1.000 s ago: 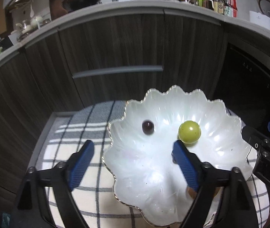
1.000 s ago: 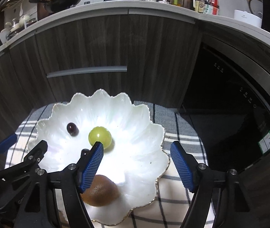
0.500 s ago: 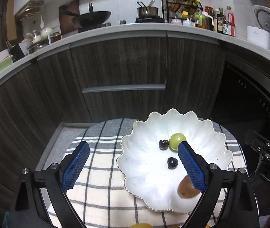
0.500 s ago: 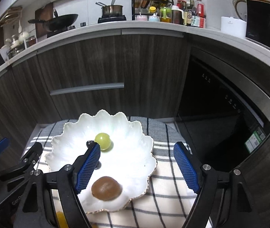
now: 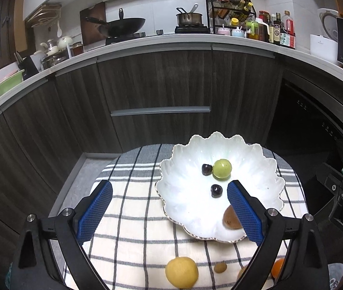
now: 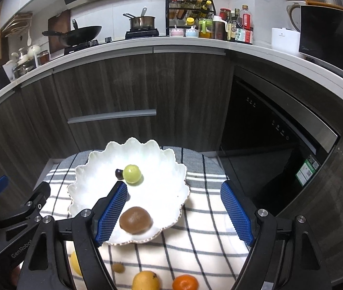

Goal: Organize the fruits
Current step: 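Withdraw both open tools from the bowl toward the remaining fruits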

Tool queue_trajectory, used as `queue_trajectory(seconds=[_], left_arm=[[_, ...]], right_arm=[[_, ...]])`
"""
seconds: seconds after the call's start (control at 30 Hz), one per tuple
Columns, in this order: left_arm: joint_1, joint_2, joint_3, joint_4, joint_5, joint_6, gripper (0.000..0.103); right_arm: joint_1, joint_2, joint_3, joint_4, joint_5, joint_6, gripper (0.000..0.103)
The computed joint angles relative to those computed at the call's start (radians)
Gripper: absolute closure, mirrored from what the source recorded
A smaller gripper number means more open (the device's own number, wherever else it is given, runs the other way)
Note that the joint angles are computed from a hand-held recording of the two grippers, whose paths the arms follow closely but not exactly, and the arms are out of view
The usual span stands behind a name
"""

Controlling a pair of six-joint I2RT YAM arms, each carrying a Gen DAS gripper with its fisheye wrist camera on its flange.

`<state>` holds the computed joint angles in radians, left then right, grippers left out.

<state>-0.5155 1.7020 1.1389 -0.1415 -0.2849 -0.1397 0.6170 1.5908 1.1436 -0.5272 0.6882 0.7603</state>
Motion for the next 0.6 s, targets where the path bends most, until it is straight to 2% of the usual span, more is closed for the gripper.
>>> queue_trajectory(seconds=[0.6], left_arm=[[-0.033,-0.124,-0.177,0.016,-0.026,-0.003,0.006]], right_arm=[[0.091,-0.080,-0.111,-0.066,0.024,0.128,0.023]])
